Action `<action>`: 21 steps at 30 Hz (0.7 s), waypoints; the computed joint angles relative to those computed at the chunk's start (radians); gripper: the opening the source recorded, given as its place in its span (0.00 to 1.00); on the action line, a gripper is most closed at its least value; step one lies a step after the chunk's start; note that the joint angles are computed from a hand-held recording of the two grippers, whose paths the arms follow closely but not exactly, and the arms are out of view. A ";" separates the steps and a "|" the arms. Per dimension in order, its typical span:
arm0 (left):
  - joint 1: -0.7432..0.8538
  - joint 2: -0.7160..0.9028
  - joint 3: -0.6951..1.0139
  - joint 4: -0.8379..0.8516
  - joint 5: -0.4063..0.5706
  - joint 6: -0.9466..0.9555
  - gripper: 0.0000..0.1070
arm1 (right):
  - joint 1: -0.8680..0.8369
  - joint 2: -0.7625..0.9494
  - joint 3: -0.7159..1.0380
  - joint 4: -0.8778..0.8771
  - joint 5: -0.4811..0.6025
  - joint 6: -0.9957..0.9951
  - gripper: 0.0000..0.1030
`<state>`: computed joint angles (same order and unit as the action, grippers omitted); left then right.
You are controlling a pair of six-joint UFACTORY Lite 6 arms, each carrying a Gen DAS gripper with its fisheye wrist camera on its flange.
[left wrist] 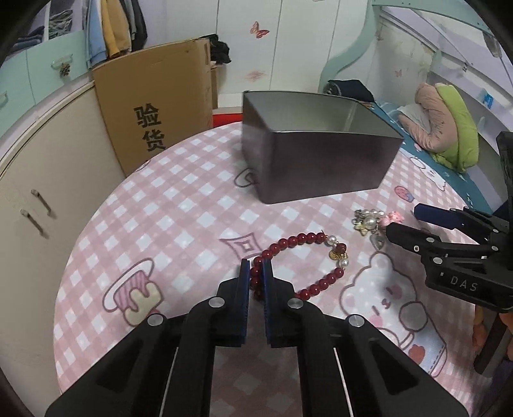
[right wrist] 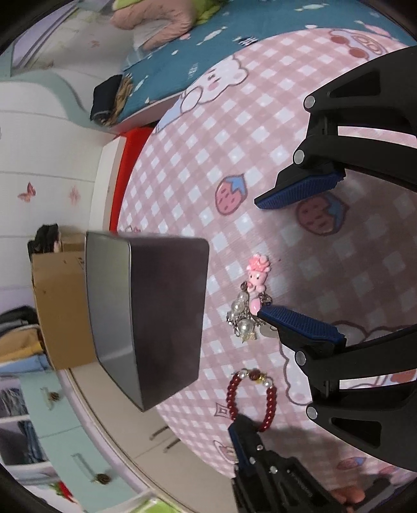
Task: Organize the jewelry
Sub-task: 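Hold the bracelet in the left tool while the right tool grasps the pink bear charm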
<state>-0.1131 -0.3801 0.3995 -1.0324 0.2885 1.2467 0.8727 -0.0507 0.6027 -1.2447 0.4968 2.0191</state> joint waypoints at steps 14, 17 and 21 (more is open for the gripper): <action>0.070 0.022 0.019 -0.038 0.082 0.081 0.06 | -0.089 -0.075 -0.022 0.051 -0.074 -0.277 0.59; 0.058 0.023 0.021 -0.026 0.070 0.066 0.06 | -0.118 -0.073 -0.033 0.072 -0.111 -0.331 0.59; 0.035 0.030 0.024 -0.024 0.045 0.066 0.06 | -0.138 -0.058 -0.035 -0.024 -0.172 -0.269 0.53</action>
